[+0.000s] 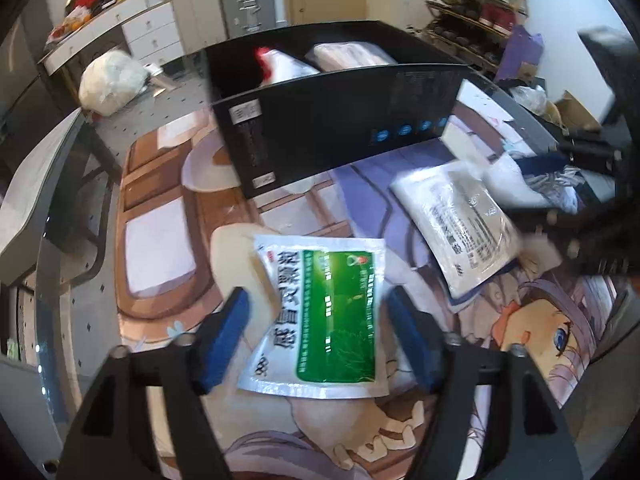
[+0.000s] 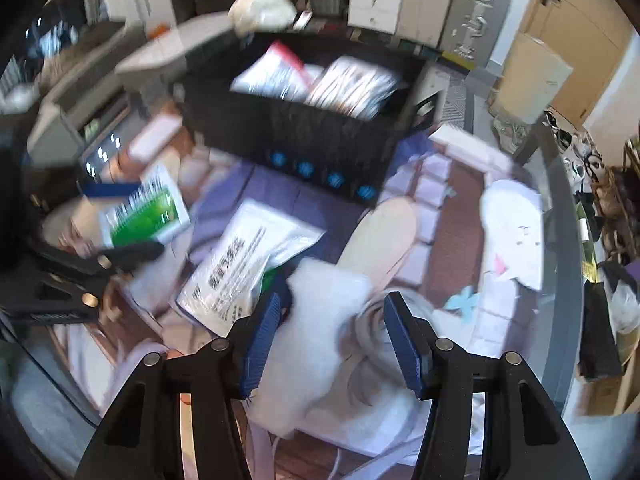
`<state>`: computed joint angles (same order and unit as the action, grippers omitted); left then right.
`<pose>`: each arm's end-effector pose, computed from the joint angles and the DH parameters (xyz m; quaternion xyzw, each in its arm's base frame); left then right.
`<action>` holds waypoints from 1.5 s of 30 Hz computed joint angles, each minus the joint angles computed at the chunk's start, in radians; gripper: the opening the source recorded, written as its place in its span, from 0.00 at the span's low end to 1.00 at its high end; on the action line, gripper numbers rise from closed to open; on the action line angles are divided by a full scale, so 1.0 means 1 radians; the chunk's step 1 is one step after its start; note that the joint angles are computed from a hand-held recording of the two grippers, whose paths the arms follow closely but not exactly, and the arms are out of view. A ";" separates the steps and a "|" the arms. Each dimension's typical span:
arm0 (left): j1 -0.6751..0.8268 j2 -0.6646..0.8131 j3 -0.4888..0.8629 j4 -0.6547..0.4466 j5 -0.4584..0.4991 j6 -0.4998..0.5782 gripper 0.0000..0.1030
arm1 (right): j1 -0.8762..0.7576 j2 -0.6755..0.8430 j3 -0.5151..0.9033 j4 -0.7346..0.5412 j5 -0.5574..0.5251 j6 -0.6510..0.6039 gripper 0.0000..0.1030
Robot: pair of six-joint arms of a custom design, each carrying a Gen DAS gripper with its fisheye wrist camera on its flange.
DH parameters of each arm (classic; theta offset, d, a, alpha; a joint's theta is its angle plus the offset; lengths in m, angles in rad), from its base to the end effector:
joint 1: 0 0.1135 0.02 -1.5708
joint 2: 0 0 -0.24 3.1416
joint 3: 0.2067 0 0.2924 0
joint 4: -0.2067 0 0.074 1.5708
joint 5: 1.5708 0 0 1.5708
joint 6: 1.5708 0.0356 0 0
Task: Organize soft objects
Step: 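Lift the sachet and foam sheet and carry both over the black box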
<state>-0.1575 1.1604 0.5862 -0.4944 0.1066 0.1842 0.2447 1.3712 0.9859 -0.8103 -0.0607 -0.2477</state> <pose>0.2461 -0.0429 0.1326 0.1775 0.9509 -0.0483 0.2488 0.2908 0.0748 0.1949 -0.2448 0.9510 0.0295 0.1865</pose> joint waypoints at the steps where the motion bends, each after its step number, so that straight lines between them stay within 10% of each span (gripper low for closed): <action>1: 0.005 0.003 0.000 -0.002 0.000 -0.006 0.75 | 0.021 -0.001 -0.013 0.017 0.010 0.011 0.54; 4: 0.008 -0.002 -0.005 -0.001 0.010 0.004 0.66 | 0.050 -0.024 -0.028 0.026 0.031 0.005 0.34; 6: 0.003 -0.015 -0.011 0.003 0.018 0.009 0.38 | 0.041 -0.026 -0.025 0.019 -0.001 -0.001 0.32; 12: 0.009 -0.032 -0.003 -0.008 0.034 0.021 0.18 | 0.022 -0.057 -0.022 0.013 -0.047 -0.001 0.32; 27: 0.034 -0.278 -0.054 0.003 0.060 0.001 0.13 | -0.035 -0.179 -0.049 0.058 -0.202 0.024 0.32; 45: 0.187 -0.979 -0.300 0.183 0.245 -0.091 0.14 | 0.053 -0.876 -0.462 0.565 -0.142 0.214 0.32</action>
<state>0.0297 0.1815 0.2863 -0.3114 0.3512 0.0929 0.2979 0.4953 0.5236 -0.2458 -0.2031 -0.0336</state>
